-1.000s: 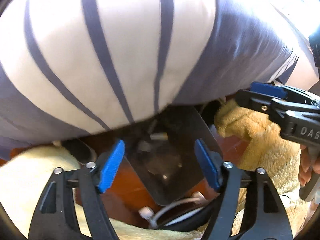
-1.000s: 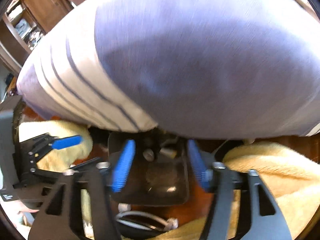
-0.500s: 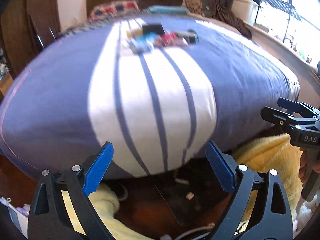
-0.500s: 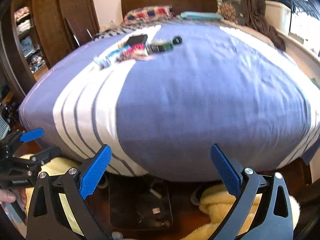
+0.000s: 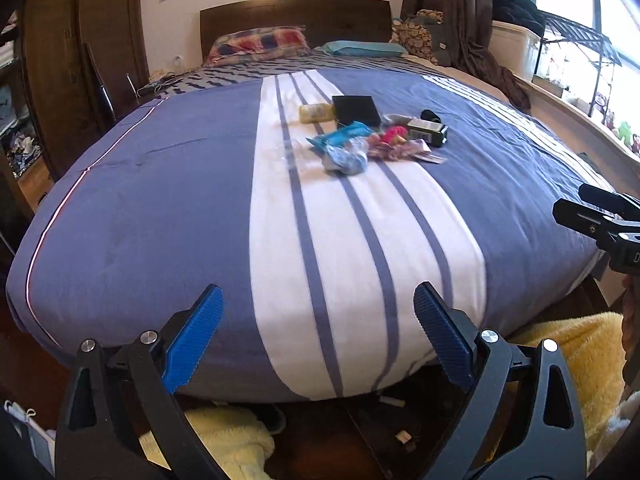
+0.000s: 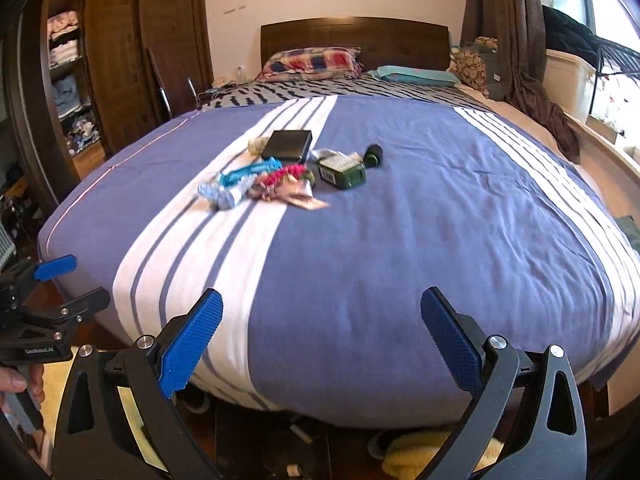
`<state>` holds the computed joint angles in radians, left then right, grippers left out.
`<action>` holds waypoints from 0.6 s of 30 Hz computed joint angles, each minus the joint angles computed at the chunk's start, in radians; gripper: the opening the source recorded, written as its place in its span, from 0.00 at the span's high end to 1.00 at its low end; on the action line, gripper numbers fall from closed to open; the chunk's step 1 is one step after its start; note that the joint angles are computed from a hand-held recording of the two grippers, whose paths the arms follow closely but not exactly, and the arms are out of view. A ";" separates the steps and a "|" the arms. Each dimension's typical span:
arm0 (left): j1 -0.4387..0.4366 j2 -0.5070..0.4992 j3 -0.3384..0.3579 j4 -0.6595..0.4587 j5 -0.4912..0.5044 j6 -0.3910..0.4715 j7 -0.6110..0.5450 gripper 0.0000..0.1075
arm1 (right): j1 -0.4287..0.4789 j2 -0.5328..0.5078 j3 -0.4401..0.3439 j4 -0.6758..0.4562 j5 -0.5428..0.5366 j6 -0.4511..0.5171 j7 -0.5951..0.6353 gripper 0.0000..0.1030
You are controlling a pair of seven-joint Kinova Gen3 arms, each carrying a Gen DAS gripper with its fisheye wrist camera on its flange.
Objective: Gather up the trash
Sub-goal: 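Raise both open tools back over the items on the bed, then grasp the crumpled blue plastic with the left tool while the right tool grasps the pink ribbon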
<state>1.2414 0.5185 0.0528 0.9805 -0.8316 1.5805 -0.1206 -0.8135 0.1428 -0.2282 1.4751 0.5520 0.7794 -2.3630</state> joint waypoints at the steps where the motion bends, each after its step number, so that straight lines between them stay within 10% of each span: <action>1: -0.007 -0.010 -0.001 0.016 0.003 -0.011 0.002 0.16 | 0.002 0.015 0.001 -0.014 -0.002 -0.003 0.006 0.03; 14: -0.172 -0.023 -0.002 0.045 0.042 -0.161 -0.109 0.16 | 0.003 0.240 0.093 -0.275 -0.148 0.006 0.197 0.04; 18: -0.208 -0.012 -0.015 0.026 0.057 -0.205 -0.150 0.16 | 0.031 0.310 0.101 -0.366 -0.224 0.024 0.283 0.18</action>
<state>1.0332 0.5061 0.0379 1.0065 -0.7742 1.3753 -0.2708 -0.7822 0.4530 -0.1268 1.1090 0.3278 0.8034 -2.0799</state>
